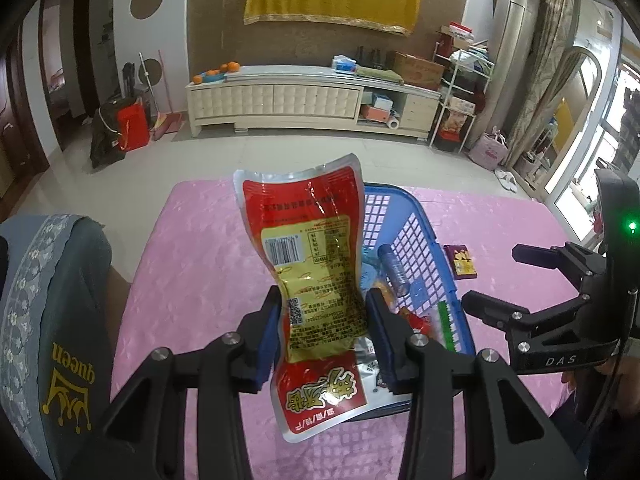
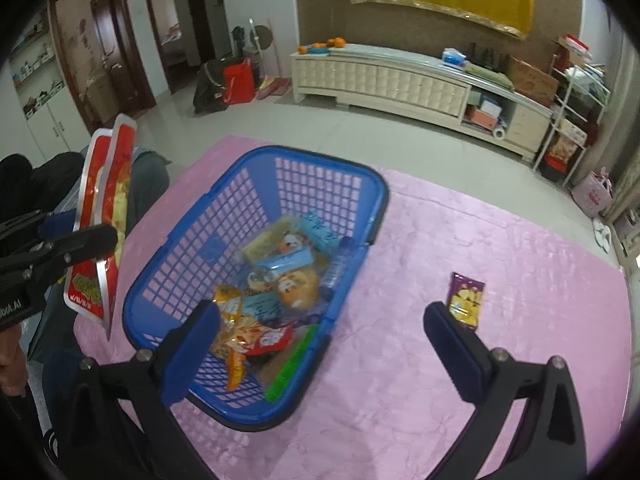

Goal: Organize snacks
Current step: 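Lower the red-and-silver pouch into the basket and open the left tool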

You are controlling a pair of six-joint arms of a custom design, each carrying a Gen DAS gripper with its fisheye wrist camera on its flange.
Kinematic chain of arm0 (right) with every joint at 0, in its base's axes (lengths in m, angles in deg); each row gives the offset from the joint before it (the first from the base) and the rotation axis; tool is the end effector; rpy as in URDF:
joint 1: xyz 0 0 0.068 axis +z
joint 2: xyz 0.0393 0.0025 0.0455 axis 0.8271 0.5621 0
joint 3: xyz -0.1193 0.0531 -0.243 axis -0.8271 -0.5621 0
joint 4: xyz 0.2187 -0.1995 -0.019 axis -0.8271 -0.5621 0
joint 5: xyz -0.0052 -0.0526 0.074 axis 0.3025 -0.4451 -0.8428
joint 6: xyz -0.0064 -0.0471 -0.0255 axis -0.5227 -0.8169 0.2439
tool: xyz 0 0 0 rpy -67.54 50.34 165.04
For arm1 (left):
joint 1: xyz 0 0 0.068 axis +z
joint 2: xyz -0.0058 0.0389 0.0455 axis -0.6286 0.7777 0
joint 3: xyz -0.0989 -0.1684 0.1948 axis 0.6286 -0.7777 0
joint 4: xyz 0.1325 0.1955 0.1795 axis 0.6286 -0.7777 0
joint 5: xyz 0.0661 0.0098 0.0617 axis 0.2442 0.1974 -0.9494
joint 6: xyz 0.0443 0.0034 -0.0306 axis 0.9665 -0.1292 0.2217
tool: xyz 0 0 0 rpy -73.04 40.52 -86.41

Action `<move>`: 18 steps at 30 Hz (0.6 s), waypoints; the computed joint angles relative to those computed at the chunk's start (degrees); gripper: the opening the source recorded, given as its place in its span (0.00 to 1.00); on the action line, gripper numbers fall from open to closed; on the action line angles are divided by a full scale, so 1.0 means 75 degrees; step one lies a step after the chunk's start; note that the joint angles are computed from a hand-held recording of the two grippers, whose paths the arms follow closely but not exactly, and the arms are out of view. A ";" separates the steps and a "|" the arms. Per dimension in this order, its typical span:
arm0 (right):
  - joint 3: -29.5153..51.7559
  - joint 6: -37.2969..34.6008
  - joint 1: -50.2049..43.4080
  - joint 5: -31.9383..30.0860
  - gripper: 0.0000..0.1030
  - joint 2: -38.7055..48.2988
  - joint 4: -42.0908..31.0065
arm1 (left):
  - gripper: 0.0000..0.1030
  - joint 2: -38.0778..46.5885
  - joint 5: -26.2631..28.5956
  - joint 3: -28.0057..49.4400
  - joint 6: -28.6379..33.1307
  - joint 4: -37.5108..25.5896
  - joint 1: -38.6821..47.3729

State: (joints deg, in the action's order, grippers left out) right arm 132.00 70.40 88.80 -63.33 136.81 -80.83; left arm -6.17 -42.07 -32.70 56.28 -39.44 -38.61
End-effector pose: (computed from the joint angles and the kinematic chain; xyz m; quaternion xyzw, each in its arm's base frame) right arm 0.2397 0.1557 0.2359 -0.2439 0.9166 0.1008 0.3002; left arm 0.1734 -0.0009 0.2662 -0.0349 0.9316 -0.0395 0.3596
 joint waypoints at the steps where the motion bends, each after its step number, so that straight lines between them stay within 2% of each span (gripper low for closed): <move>1: -0.0001 0.0012 -0.0061 -0.0037 1.00 -0.0019 -0.0013 | 0.38 0.0059 -0.0024 0.0013 -0.0029 0.0034 -0.0069; 10: -0.0048 0.0179 -0.0412 -0.0099 1.00 0.0004 0.0011 | 0.39 0.0905 -0.0052 0.0122 0.0008 0.0433 -0.0414; 18: 0.0007 0.0123 -0.0584 -0.0242 1.00 0.0589 0.0410 | 0.39 0.1900 -0.0163 0.0173 0.0120 0.1056 -0.0622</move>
